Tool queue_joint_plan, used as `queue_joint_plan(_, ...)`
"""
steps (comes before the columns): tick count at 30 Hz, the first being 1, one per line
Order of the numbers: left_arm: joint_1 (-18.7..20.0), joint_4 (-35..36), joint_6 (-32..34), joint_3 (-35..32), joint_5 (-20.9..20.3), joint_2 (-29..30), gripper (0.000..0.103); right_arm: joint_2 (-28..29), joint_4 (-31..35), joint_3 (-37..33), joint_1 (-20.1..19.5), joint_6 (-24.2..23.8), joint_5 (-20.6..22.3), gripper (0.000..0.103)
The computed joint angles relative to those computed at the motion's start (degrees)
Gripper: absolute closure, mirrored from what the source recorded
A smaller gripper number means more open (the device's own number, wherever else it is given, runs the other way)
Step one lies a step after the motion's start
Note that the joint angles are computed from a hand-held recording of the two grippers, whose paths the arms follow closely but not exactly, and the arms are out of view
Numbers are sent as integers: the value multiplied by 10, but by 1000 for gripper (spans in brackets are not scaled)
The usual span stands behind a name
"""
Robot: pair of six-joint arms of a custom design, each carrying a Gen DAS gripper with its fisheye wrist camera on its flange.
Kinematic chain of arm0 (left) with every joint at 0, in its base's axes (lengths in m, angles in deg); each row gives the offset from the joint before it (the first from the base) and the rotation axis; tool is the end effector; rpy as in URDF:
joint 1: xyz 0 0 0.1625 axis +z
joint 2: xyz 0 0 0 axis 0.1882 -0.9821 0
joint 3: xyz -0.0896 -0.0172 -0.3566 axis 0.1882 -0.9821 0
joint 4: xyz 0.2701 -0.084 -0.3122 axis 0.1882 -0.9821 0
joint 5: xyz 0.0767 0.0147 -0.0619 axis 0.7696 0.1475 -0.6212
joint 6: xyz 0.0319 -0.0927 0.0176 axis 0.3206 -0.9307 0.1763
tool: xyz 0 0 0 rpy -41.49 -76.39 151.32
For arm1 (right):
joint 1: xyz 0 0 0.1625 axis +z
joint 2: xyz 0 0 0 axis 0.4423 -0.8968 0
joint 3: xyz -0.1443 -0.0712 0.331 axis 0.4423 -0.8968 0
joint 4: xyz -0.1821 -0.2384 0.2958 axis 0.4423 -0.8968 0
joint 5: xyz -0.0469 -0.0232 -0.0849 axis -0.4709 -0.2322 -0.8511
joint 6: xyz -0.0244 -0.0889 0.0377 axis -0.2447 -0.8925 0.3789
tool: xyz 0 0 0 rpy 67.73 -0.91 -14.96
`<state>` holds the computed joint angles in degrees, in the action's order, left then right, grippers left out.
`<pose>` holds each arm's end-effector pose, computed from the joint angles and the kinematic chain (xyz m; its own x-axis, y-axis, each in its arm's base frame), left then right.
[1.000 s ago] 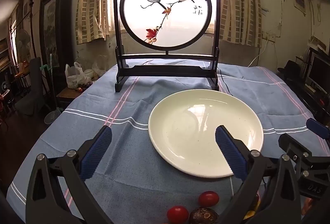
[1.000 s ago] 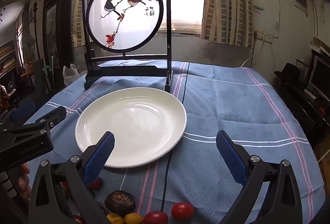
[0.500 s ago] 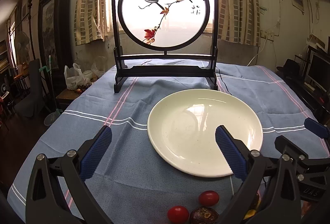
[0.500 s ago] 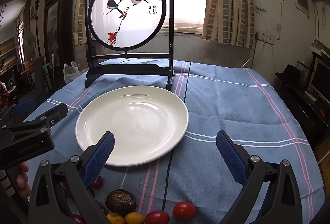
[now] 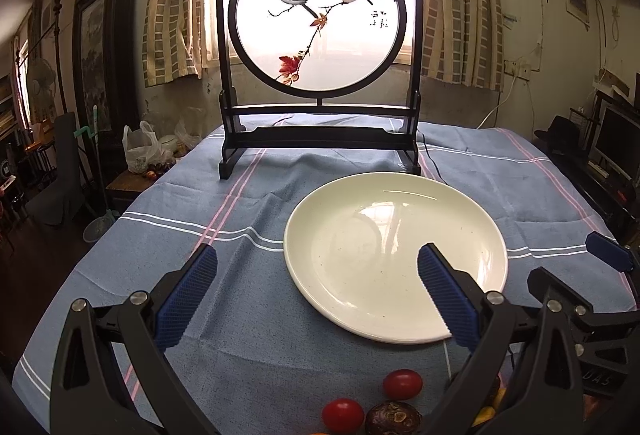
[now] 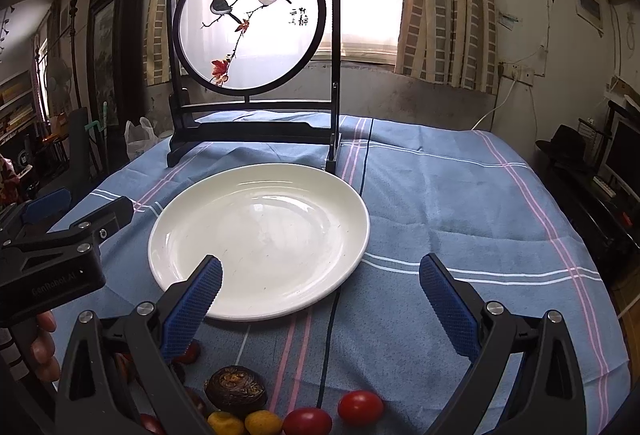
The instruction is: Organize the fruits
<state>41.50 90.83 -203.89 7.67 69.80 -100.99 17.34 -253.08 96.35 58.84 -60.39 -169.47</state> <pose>-0.2410 -0.6200 -0.0391 -0.6126 0.4538 -0.6471 0.7842 0.4513 -0.4259 0.0345 -0.5178 0.1511 -0.6420 0.4013 0.6533 -0.4547 0.4867 -0.7459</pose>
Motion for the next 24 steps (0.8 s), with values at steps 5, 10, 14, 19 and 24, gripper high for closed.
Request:
queue_joint_plan(5, 0, 0, 2, 0, -2, 1, 5, 0, 1, -1, -1, 0, 1, 3)
queue_joint_plan(10, 1, 4, 1, -5, -2, 4, 5, 0, 1, -1, 0, -1, 1, 3)
queue_joint_plan(14, 2, 14, -2, -15, -4, 11, 5, 0, 0, -1, 0, -1, 0, 3)
queue_joint_plan(19, 2, 9, 3, -13, -6, 9, 5, 0, 0, -1, -1, -1, 1, 3)
queue_joint_plan(24, 2, 9, 4, -12, -5, 9, 5, 0, 1, -1, 0, 0, 1, 3)
